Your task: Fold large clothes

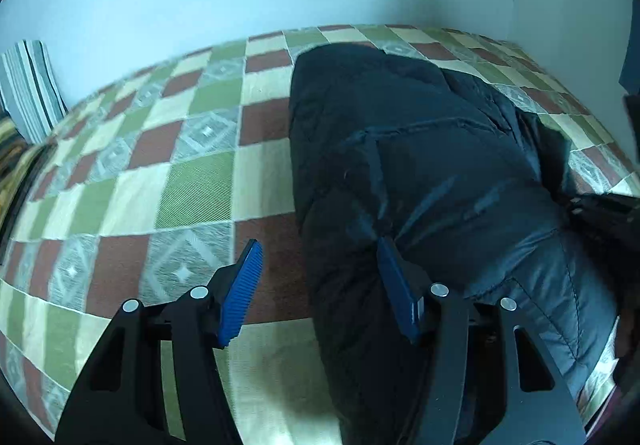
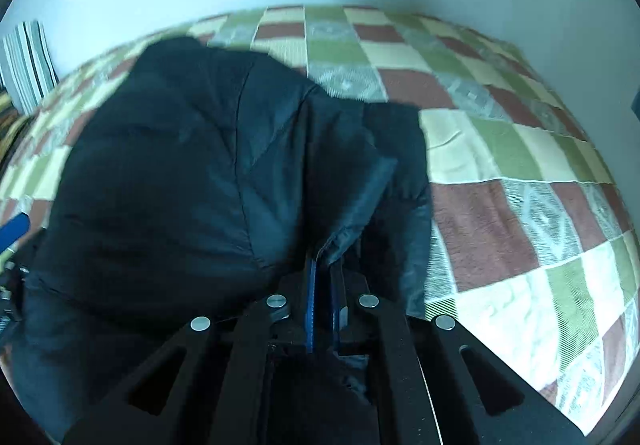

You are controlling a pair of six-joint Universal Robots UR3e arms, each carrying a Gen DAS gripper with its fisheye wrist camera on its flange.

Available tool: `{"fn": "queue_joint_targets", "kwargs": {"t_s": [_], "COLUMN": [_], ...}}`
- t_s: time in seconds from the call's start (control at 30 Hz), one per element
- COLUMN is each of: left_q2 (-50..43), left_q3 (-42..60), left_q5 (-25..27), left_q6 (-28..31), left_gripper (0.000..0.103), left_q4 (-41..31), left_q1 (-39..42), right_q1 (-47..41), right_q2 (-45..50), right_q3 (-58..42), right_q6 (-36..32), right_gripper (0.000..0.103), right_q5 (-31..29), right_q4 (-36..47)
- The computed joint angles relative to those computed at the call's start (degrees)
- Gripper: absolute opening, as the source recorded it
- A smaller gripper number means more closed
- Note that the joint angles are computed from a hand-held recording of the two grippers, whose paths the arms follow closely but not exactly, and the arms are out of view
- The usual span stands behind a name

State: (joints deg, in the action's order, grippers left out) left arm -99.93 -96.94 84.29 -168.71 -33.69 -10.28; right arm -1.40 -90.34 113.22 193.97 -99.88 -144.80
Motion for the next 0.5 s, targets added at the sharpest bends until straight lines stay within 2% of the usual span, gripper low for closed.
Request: {"fn": "queue_joint_targets", "kwargs": {"t_s": [0.1, 0.23, 0.4, 0.5], "left_q2": [-3.4, -5.7, -5.5, -4.8], "left_q3": [1.6, 1.9, 1.8, 1.9], "left_q5": [1.6, 3.2, 4.4, 4.6], "left_q6": [-1.1, -2.8, -2.9, -2.9], "left_gripper": [0.060, 0.060, 0.059, 0.059], "left_q4": [0.8, 2.8, 3.3, 2.6], "left_q1": [-1.4, -3.0, -3.6, -3.5], "right_q1": [-3.2, -5.6, -3.8, -4.0], "right_q2": [2.0, 3.1, 3.1, 1.2], "right_q3": [2.2, 3.6, 2.7, 4.1], "right_q6": [-0.6, -1.9, -1.5, -0.7], "right_gripper": [0.005, 0.005, 0.006, 0.009], "right_q5": [4.8, 8.1, 5.5, 5.9], "right_q4": [-4.2, -6.6, -6.2, -6.9]}}
